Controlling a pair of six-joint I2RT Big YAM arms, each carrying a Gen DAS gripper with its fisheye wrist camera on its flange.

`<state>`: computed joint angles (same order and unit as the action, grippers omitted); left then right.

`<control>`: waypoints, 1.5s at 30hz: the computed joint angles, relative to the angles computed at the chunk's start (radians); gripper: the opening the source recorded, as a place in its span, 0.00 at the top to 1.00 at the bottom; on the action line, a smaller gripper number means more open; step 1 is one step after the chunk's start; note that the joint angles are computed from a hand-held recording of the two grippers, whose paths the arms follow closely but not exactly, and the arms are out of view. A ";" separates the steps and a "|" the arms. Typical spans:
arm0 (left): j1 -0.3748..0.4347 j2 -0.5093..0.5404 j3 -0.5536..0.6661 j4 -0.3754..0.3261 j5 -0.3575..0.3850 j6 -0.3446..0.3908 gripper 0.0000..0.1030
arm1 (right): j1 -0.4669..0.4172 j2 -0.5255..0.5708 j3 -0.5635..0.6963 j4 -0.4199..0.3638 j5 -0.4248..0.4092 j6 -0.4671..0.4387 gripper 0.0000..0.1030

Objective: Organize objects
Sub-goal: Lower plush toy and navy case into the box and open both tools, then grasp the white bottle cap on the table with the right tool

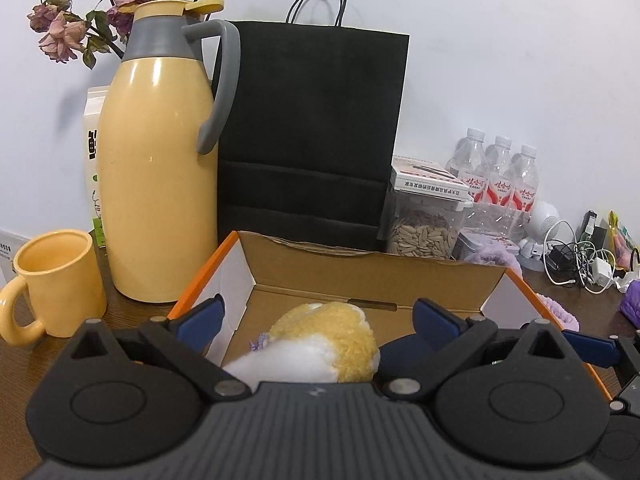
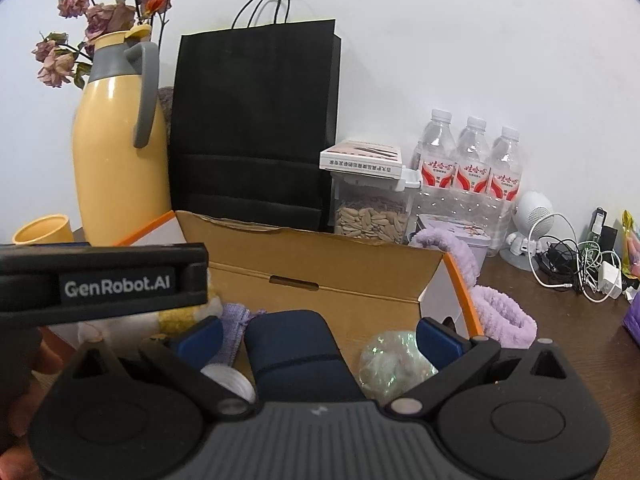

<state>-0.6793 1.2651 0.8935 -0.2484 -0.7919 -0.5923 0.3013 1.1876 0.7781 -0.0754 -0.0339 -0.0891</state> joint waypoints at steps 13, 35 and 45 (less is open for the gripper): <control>-0.097 -0.123 -0.071 0.018 -0.141 0.042 0.00 | -0.008 -0.155 -0.067 0.001 -0.010 -0.046 0.00; -0.319 -0.229 -0.193 -0.315 -0.317 -0.289 0.00 | -0.182 -0.603 -0.392 -0.001 -0.135 -0.080 0.00; -0.379 -0.200 -0.175 -0.467 -0.300 -0.465 0.00 | -0.419 -0.679 -0.432 -0.142 -0.290 -0.141 0.00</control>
